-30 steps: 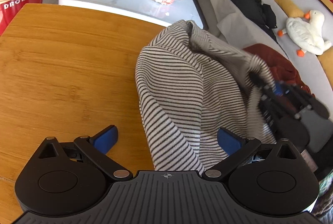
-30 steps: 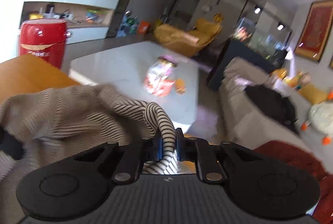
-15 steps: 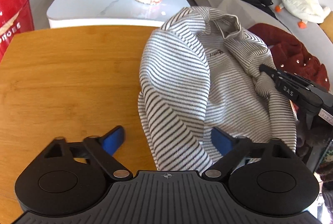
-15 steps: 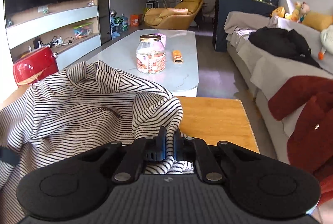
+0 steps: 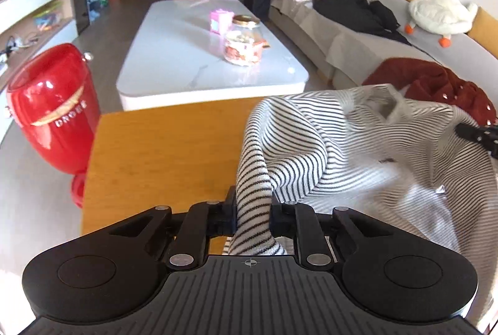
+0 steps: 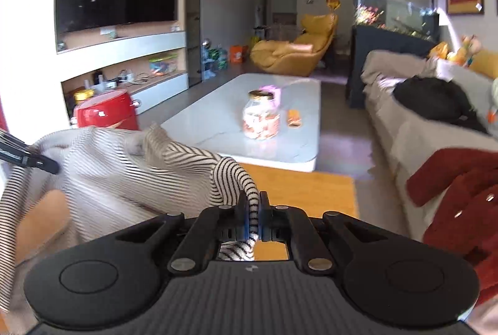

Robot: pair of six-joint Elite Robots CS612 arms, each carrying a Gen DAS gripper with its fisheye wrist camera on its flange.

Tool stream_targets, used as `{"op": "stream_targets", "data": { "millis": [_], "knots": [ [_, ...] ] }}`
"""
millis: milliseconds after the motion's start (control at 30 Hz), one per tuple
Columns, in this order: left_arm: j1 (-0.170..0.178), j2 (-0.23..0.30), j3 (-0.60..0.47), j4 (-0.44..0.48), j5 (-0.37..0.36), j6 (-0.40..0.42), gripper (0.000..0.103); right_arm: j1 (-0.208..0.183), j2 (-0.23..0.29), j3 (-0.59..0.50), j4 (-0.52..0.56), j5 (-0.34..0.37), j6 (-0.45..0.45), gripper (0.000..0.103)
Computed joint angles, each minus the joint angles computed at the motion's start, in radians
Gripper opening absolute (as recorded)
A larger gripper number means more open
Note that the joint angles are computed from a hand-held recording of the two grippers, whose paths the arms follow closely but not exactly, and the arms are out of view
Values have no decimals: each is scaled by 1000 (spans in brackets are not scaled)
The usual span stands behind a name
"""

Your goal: Fold clothes

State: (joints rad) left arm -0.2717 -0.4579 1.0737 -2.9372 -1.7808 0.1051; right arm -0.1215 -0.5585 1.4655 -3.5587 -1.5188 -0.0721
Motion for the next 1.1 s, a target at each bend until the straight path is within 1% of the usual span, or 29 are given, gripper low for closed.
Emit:
{"op": "stream_targets", "data": {
  "millis": [33,100,133,233,267,300,333,367,400,433,500,533,600,667,733,767,833,933,967,1000,1067,1100],
  "knots": [
    [1,13,-27,11,24,-11,18,2,17,-36,25,-24,-6,4],
    [-1,50,-89,47,66,-21,23,6,55,-112,82,-75,-20,4],
    [-4,69,-119,68,88,-20,24,14,77,-152,118,-108,-41,4],
    [-19,119,-185,83,195,5,40,38,147,-268,220,-222,-141,6],
    [-22,130,-200,79,223,2,51,40,158,-288,236,-235,-137,7],
    [-21,133,-207,83,231,-14,60,38,157,-290,234,-237,-119,13],
    [-18,135,-212,89,235,-32,64,37,156,-291,232,-239,-100,23],
    [-15,130,-208,93,234,-53,72,35,155,-292,231,-241,-82,28],
    [-12,123,-201,96,232,-75,77,33,149,-286,222,-239,-62,33],
    [-10,112,-182,82,226,-84,77,29,132,-257,195,-229,-38,34],
    [-11,81,-118,10,215,-71,81,20,89,-179,136,-197,-4,37],
    [-13,66,-80,-43,198,-54,83,15,66,-136,108,-171,2,39],
    [-18,37,-9,-150,155,-15,92,7,24,-57,71,-115,13,41],
    [-25,13,56,-248,114,22,95,2,-22,30,47,-58,33,46],
    [-33,-7,113,-330,74,53,95,0,-63,115,24,-1,60,59],
    [-35,-15,138,-366,49,64,97,0,-83,161,9,38,75,61],
    [-38,-22,176,-429,-11,75,99,1,-106,226,6,107,119,65],
    [-50,-14,204,-486,-87,85,102,3,-124,298,18,209,191,67],
    [-55,-7,208,-496,-105,89,102,5,-124,315,21,233,211,67],
    [-61,0,209,-508,-112,104,102,10,-117,316,23,233,215,66],
    [-74,16,211,-532,-119,141,102,21,-103,312,18,216,191,30],
    [-80,24,211,-543,-123,160,102,24,-98,308,12,207,181,5]
  ]
}}
